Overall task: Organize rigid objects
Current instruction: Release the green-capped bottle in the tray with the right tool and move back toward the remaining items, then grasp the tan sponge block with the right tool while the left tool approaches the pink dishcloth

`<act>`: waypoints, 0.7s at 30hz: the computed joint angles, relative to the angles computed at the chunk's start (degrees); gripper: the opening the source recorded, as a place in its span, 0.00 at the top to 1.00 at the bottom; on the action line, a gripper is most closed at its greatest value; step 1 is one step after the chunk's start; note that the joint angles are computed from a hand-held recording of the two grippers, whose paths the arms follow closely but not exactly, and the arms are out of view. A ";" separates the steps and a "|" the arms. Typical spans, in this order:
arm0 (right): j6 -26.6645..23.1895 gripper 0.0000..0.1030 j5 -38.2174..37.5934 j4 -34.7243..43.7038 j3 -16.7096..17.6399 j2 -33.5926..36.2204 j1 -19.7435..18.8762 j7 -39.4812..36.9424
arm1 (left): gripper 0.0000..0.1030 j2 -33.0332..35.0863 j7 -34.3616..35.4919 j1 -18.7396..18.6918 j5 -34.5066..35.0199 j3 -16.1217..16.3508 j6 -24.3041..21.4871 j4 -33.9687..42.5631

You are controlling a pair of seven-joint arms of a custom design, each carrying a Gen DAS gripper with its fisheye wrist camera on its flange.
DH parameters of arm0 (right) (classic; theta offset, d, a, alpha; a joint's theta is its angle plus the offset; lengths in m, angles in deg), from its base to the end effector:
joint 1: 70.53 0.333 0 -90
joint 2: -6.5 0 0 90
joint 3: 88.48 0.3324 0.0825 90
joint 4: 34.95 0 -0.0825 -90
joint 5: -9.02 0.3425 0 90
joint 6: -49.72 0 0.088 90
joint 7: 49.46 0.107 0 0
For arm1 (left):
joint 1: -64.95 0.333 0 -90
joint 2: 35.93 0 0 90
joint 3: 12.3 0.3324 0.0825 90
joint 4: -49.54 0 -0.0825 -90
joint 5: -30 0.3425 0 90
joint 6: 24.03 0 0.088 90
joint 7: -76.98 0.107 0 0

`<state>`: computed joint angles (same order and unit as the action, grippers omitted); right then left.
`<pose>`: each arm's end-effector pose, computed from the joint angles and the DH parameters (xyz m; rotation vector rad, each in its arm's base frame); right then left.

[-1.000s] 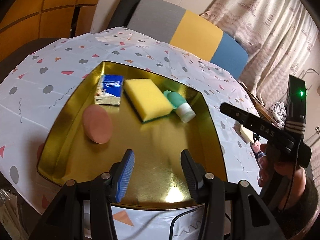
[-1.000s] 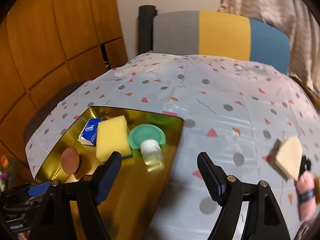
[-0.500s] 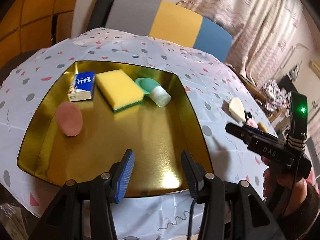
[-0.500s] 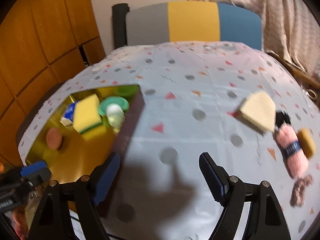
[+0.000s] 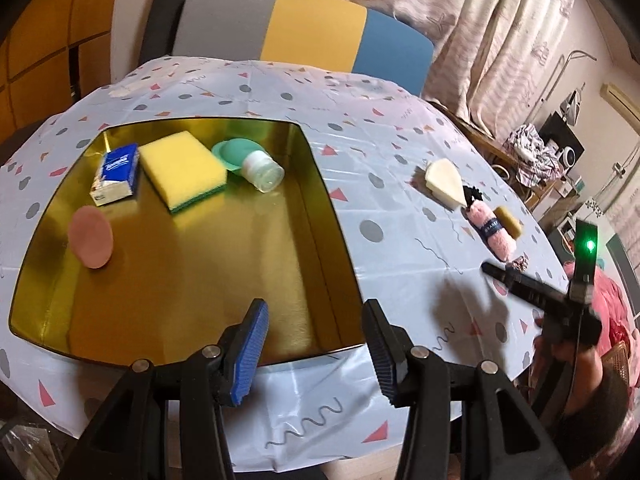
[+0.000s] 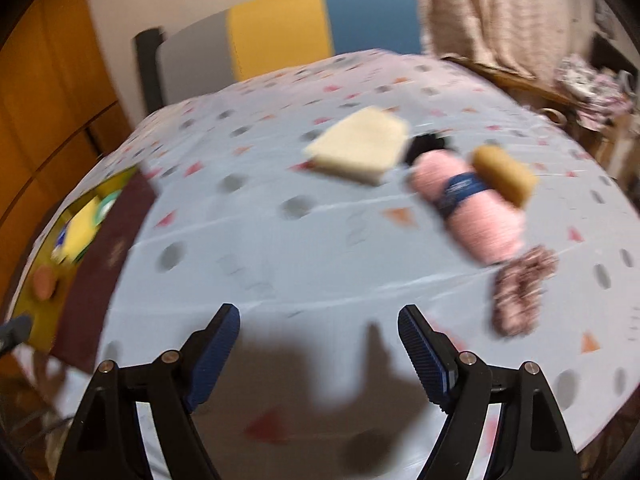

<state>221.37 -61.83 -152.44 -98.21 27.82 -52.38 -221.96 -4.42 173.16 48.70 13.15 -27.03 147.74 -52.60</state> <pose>0.5632 0.1586 0.3341 -1.4771 2.0825 -0.6366 0.6093 -0.3063 0.3714 -1.6899 2.2628 -1.0202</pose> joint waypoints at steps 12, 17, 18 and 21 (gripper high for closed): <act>-4.58 0.20 10.10 5.35 0.70 2.83 -9.17 -19.49 | 0.53 0.29 -4.53 -4.11 4.00 3.32 -3.52 2.80; -5.51 0.35 23.94 7.24 4.90 6.17 -14.28 -35.58 | 0.53 0.18 -6.35 -5.35 6.06 4.49 -3.89 3.06; -6.31 0.40 25.24 7.32 4.68 6.42 -13.93 -36.68 | 0.53 0.23 -6.69 -5.47 6.34 4.62 -3.98 3.17; -3.01 0.52 25.80 5.35 1.17 5.90 -10.91 -34.57 | 0.53 0.58 -7.74 -5.86 7.17 5.06 -4.48 3.75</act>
<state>218.35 -36.04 -147.09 -97.04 33.73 -63.29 -256.53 -3.84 165.42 42.84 20.32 -21.98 143.26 -48.85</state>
